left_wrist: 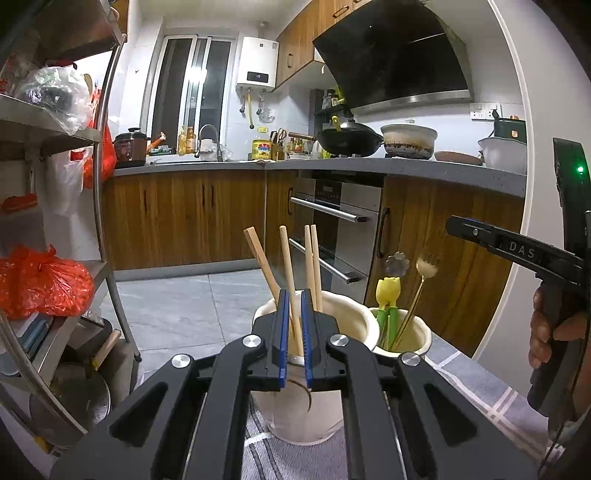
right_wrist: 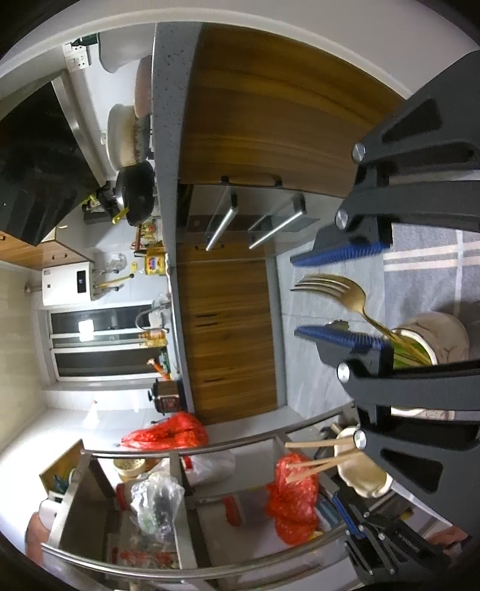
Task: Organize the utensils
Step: 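Release the chopstick in the large pot while the right tool releases the fork in the small pot, then move the right tool back to the silver fork on the cloth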
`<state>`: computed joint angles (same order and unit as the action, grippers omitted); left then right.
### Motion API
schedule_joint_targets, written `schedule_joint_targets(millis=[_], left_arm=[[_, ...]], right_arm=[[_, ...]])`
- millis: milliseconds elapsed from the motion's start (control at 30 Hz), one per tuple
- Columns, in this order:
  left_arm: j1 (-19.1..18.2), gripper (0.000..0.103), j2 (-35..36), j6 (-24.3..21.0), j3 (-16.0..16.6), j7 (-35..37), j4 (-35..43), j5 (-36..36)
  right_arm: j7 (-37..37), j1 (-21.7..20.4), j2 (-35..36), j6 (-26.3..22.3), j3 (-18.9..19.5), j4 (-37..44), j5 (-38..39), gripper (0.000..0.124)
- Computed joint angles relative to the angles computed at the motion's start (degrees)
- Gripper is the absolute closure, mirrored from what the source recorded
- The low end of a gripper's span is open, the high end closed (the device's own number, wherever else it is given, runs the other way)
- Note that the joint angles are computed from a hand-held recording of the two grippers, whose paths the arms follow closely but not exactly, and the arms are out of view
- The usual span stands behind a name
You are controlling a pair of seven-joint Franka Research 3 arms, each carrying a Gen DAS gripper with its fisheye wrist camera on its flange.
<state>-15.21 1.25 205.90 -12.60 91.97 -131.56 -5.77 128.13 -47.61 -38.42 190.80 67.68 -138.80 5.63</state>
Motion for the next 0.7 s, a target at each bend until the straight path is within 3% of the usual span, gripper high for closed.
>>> schedule_joint_targets(millis=[33, 167, 333, 500, 700], left_arm=[[-0.04, 0.095, -0.38, 0.04, -0.01, 0.21, -0.32, -0.21], [0.28, 0.071, -1.40, 0.70, -0.39, 0.54, -1.34, -0.94], [0.99, 0.058, -2.78, 0.97, -0.92, -0.26, -2.60, -0.90], [1.86, 0.042, -4.16, 1.19, -1.81, 0.01, -3.60, -1.53], [2.90, 0.011, -6.01, 1.25, -3.45, 1.62, -4.92, -3.80]], right_arm=[[0.28, 0.44, -0.58, 0.40, -0.40, -0.48, 0.31, 0.068], [0.41, 2.17, -1.21, 1.14, -1.85, -1.71, 1.13, 0.054], [-0.10, 4.61, -2.09, 1.86, -3.57, -3.56, 2.39, 0.032], [-1.27, 7.54, -2.14, 2.86, -5.44, -5.44, 3.79, 0.027], [-2.05, 9.06, -4.26, 1.42, -6.40, -6.73, 4.88, 0.026]])
